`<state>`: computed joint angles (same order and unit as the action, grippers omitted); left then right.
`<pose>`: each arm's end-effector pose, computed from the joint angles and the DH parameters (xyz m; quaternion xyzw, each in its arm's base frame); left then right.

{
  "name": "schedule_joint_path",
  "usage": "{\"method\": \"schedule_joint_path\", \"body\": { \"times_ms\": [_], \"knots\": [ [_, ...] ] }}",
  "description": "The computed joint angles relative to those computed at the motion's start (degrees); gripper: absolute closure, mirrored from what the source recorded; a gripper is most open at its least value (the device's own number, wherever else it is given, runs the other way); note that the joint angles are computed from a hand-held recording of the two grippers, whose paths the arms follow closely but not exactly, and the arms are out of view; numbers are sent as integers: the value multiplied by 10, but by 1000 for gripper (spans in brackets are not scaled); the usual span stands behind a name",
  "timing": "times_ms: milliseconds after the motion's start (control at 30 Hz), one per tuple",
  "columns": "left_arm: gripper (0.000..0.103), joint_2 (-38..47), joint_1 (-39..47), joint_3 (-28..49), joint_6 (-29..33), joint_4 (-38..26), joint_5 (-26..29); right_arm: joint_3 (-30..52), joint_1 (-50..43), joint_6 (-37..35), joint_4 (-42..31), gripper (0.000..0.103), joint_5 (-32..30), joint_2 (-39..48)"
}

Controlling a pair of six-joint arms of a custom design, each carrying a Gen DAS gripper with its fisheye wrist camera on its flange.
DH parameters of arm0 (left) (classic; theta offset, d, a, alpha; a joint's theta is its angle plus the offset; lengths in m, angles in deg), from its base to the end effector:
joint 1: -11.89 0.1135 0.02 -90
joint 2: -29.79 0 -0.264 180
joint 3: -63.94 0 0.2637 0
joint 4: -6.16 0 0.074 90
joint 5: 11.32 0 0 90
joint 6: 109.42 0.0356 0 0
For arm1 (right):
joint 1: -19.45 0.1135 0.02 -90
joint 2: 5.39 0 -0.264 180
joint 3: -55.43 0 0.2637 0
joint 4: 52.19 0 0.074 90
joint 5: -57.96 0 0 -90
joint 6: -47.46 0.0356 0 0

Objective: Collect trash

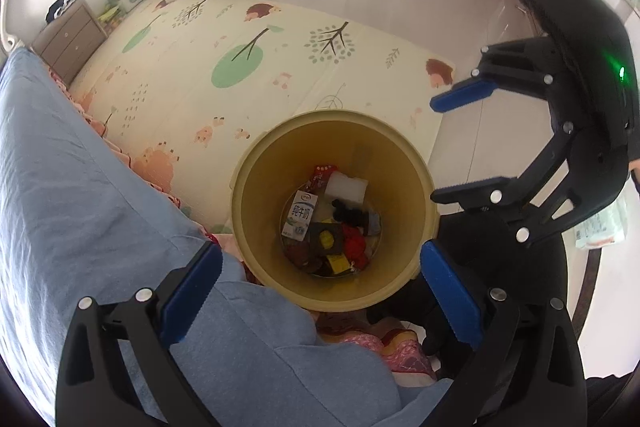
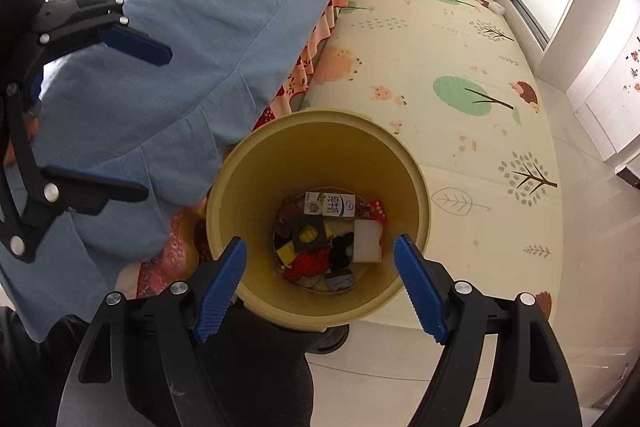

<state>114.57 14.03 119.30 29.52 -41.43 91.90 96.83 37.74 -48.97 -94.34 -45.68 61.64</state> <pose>0.2502 0.0012 0.1410 0.4039 0.9006 -0.0548 0.1507 0.1833 0.0694 0.1420 -0.2309 0.9468 0.1357 0.1783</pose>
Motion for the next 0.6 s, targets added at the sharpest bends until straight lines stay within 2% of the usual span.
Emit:
{"method": "schedule_joint_path", "body": {
  "times_ms": [600],
  "knots": [
    [4,3,10,6,-5,-2,16,12,12,5,-15,30,-2,-11]
  ]
}}
